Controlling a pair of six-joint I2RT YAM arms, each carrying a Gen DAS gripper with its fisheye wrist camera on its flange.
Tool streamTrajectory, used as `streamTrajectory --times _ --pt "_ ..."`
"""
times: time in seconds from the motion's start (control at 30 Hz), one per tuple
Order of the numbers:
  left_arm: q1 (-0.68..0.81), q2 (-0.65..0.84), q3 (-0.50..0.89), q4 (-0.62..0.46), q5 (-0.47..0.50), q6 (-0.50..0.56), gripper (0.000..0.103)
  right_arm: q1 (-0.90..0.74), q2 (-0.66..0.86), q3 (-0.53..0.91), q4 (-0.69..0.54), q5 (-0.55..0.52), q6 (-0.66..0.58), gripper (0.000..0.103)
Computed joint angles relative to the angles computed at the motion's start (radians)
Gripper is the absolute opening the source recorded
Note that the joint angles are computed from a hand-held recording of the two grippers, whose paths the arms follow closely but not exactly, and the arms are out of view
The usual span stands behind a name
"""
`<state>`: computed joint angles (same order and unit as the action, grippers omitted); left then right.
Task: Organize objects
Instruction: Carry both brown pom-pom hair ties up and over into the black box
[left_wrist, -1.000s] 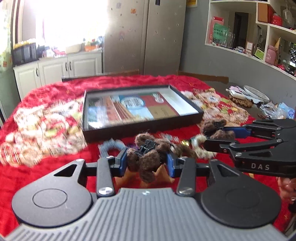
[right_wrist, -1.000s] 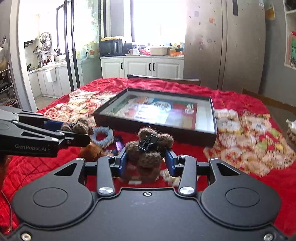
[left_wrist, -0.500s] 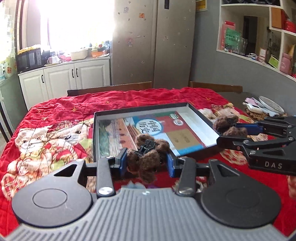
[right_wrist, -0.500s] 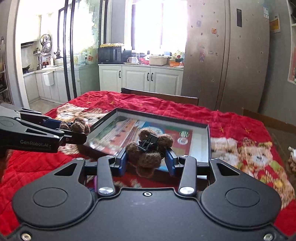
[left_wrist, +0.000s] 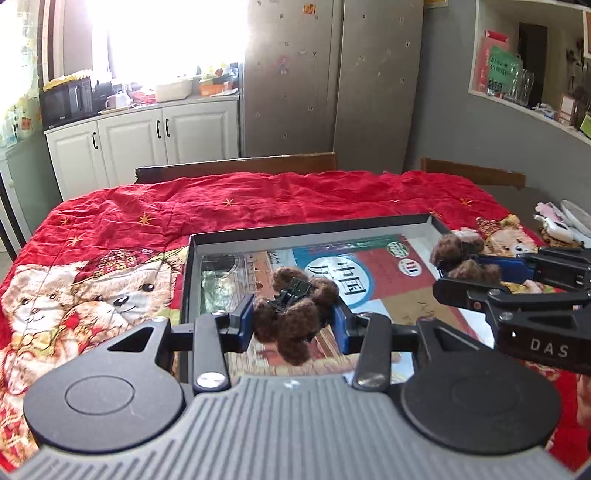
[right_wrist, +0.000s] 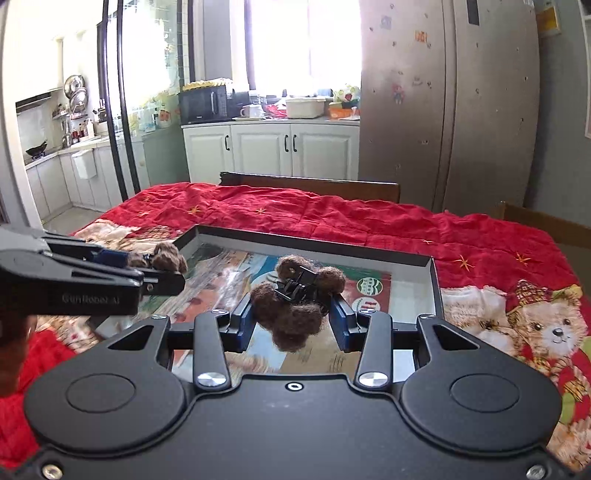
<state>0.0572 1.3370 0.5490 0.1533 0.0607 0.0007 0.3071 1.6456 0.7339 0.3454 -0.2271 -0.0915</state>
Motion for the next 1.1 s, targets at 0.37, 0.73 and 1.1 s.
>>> streamTrajectory --times 0.37,0.73,1.1 --pt "-0.026 0.275 0.15 0.107 -0.07 0.002 0.047 0.02 0.294 0.254 0.003 0.049 0.023 0.04" --pt "-0.034 0.409 0.242 0.116 -0.1 0.001 0.047 0.03 0.413 0.401 -0.084 0.08 0.024 0.04" --pt "-0.029 0.448 0.268 0.11 -0.103 -0.004 0.05 0.041 0.437 0.46 -0.176 0.099 -0.007 0.041"
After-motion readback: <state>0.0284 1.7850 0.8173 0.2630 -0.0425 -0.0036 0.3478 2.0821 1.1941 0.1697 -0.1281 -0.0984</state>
